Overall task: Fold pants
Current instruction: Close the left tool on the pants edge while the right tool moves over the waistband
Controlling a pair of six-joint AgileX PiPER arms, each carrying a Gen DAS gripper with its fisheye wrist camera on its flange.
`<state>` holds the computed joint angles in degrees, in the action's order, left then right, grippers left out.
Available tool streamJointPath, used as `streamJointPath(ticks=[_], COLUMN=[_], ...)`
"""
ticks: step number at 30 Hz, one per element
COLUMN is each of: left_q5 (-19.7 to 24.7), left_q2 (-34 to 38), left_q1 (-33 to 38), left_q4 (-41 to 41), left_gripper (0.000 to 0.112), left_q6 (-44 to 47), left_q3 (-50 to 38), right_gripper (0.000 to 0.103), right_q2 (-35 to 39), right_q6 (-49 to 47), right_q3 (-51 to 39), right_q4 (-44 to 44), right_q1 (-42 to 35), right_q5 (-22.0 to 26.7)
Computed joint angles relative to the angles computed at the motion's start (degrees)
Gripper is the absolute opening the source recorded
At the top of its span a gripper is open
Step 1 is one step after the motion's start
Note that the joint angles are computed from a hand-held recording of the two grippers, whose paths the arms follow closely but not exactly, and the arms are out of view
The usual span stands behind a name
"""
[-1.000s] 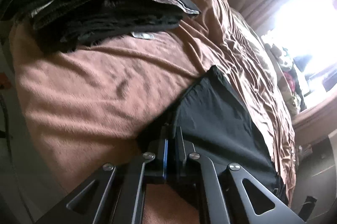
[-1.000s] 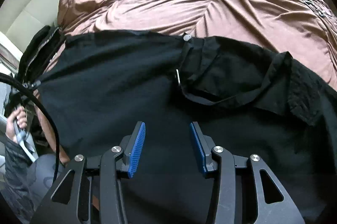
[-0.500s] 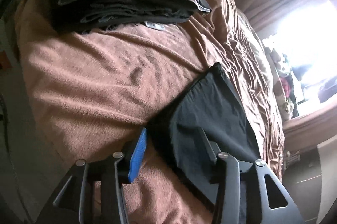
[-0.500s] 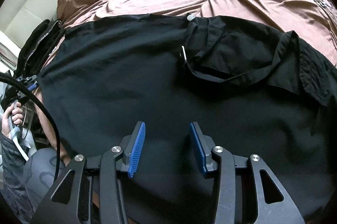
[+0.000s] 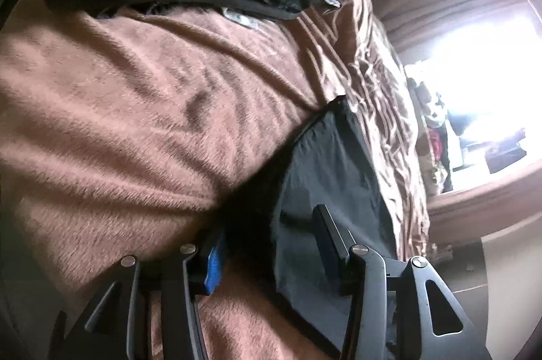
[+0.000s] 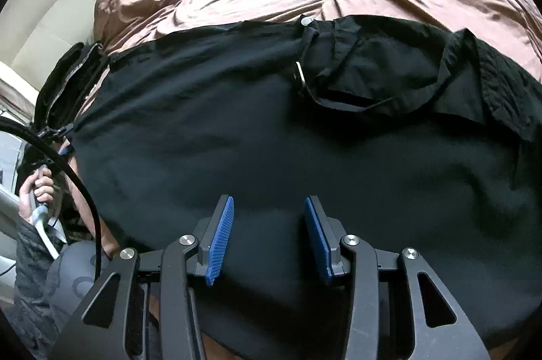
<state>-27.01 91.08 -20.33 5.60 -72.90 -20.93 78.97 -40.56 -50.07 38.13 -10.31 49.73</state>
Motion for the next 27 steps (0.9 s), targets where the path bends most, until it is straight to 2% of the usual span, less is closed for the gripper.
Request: streamJointPath(ticks=[1,3,6,11,14,15,18,19,21,23,24,27], left_q5=[-0.5,-7.3,-13.7,-10.1,-8.3,-7.8,-3.7,-4.0,-4.0,-2.6,-2.6,-0.5], left_q2=[-0.1,0.6,1.3,1.1,2.2,2.5,3.0,3.2,2.9,1.7,1.3,-0.6], left_q1=[0.0,0.7,-0.4,-3.3,-2.5,-1.9,-0.4,-0.1,-0.5,-1.7,-2.0,-2.6], left_q4=[0.2,3.6,4.1,0.2,0.6,0.9,2.2,2.6,1.7,-1.4,-2.3,-5.3], left_gripper=[0.049,0.049,0.048,0.048,0.046,0.041,0.014,0.01,0.005,0.004,0.004,0.004], left_q6=[0.0,-3.4,-4.6,-1.2,-1.6,-1.5,-2.5,-2.9,-2.1,0.2,1.0,4.3], left_q3=[0.3,2.7,5.2,3.9,2.2,1.7,-0.2,-0.2,0.0,0.0,0.1,-0.5], right_gripper=[0.041,0.041,0.041,0.041,0.041,0.041,0.041,0.041,0.041,0.041,0.041,0.029], right_q2=[-0.2,-0.6,-1.0,-1.8,-2.6,-3.2,-4.6,-5.1,-6.2,-7.0,-8.0,-8.8], right_q6=[-0.1,-0.4,-0.4,-0.8,-1.3,-1.2,-1.1,-0.7,0.3,0.7,2.1,4.6], right_q3=[0.2,0.8,1.5,1.7,2.4,2.8,4.0,4.6,5.4,6.0,6.7,7.4], right_q4=[0.2,0.8,0.7,0.4,1.8,2.1,3.2,3.0,2.4,2.5,2.0,1.1], right_q1=[-0.1,-0.4,-0.1,-0.3,-0.8,-0.6,-0.2,0.3,1.4,1.7,2.7,4.7], right_q5=[0.0,-0.1,-0.4,0.3,0.3,0.0,-0.6,-1.1,-2.3,-2.7,-4.4,-6.1])
